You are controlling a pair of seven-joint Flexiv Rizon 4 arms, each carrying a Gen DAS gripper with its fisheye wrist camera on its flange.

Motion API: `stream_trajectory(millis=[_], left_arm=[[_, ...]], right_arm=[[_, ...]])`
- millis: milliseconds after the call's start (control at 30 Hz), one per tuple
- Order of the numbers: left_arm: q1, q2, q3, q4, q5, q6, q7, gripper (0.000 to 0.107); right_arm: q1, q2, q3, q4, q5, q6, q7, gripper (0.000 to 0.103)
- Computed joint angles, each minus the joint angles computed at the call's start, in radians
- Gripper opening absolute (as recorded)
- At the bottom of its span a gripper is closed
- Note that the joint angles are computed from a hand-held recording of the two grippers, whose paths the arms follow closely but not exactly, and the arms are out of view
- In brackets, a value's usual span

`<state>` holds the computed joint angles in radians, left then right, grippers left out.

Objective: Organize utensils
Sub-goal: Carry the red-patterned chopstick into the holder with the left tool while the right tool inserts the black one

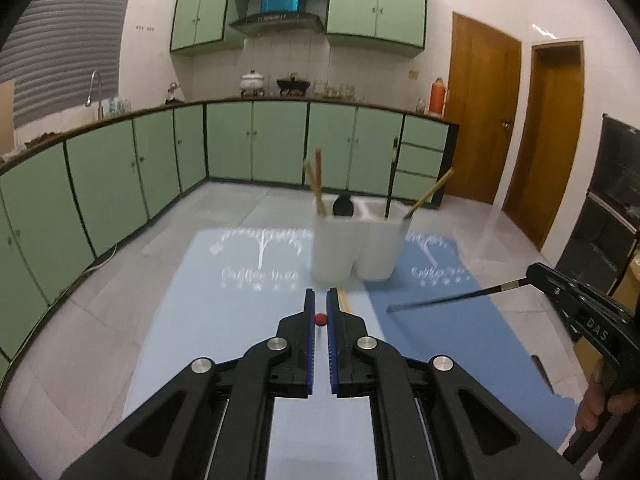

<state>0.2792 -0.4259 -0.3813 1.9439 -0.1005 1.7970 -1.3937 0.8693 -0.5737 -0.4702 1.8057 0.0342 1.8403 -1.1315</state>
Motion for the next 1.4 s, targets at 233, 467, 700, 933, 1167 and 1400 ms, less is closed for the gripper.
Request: stream_trajectory(millis=[233, 467, 700, 933, 1167, 1400], left_arm=[[0.103, -0.025, -0.138, -0.055, 0.009, -0.037, 0.050, 0.005], [0.106, -0.047, -0.169, -0.111, -0.026, -0.054, 0.114, 0.005], [0.111, -0.057, -0.205, -0.171, -0.033, -0.040, 0.156, 0.005], [0.066, -0.096, -0.195, -0.312, -0.020, -0.027, 0.191, 0.005], [-0.067, -0.183, -0.071, -0.518, -0.073, -0.111, 0.253, 0.005], [-0.185, -0.278, 0.080, -0.693, -0.176, -0.250, 0.302, 0.005]], right_arm=[[-0.203, 0.017, 0.207, -0.119, -0.118, -0.092, 0.040, 0.006], [-0.355, 0.004, 0.364, -0.229, -0.259, -0.169, 0.062, 0.006], [-0.509, -0.036, 0.562, -0.380, -0.324, -0.245, 0.004, 0.005], [-0.505, -0.116, 0.541, -0.596, -0.344, -0.277, -0.015, 0.005], [-0.502, -0.276, 0.510, -0.901, -0.344, -0.353, -0.004, 0.005], [-0.505, -0.487, 0.503, -1.235, -0.335, -0.508, -0.031, 0.005]])
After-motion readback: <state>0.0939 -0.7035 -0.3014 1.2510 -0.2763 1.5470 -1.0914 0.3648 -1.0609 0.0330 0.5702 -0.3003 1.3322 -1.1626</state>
